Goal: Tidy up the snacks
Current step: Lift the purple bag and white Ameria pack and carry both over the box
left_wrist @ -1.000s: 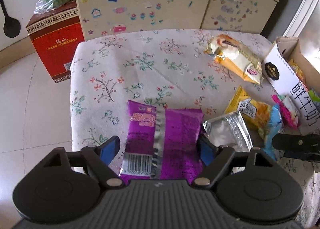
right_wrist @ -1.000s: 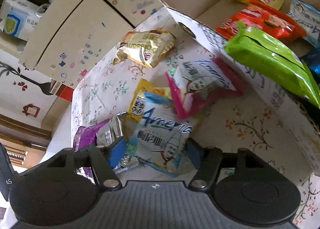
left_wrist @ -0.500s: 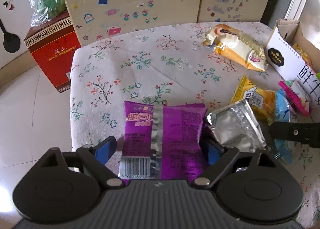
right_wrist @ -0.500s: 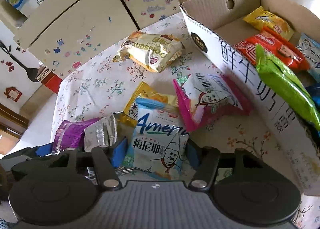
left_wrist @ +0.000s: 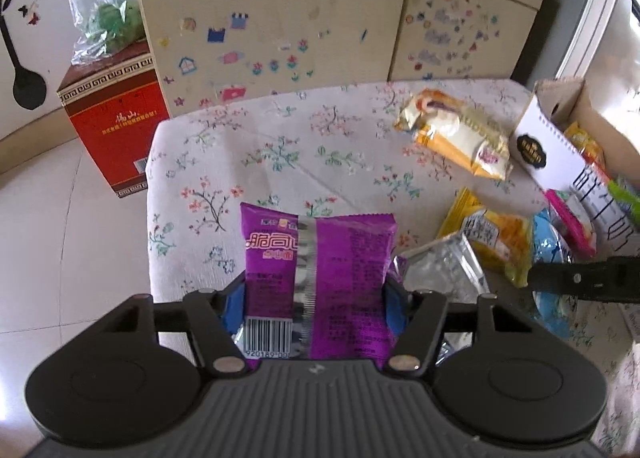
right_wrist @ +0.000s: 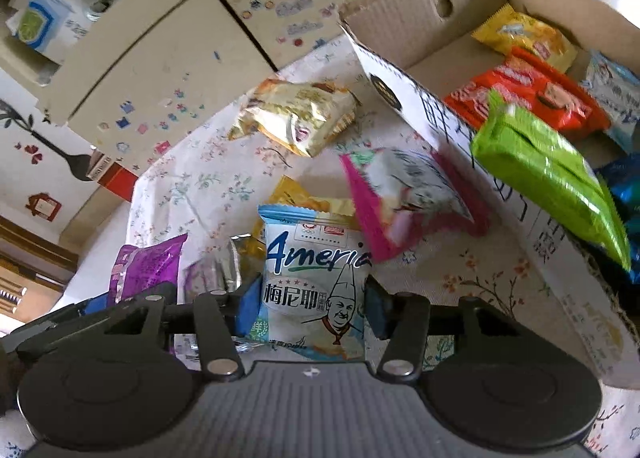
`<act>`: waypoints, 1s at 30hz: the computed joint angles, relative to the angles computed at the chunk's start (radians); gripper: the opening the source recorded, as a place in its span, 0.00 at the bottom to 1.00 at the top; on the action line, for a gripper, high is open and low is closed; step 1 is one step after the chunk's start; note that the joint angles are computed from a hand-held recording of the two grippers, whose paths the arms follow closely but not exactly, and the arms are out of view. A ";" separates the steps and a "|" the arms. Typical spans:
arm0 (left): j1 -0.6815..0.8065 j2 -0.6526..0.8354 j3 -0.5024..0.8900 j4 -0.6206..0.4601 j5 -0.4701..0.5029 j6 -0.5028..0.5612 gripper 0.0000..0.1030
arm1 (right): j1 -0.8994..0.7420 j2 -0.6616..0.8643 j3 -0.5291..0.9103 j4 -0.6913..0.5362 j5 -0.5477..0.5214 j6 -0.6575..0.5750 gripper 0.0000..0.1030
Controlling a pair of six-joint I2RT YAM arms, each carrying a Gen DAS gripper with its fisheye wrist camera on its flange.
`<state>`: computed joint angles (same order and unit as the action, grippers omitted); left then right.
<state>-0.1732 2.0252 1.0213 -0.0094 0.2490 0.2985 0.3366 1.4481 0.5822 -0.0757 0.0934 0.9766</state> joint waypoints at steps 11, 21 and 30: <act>-0.007 -0.059 -0.015 0.018 0.027 -0.094 0.62 | 0.027 -0.080 0.005 -0.023 0.039 -0.065 0.57; -0.028 -0.108 -0.031 0.065 0.008 -0.148 0.63 | 0.024 -0.132 -0.003 -0.022 0.010 -0.109 0.57; -0.074 -0.116 -0.020 0.079 -0.007 -0.221 0.63 | 0.016 -0.209 -0.013 -0.049 0.022 -0.123 0.57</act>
<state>-0.2471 1.9090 1.0014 0.0700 0.2421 0.0774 0.3528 1.2386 0.5696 -0.1249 0.1158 0.8539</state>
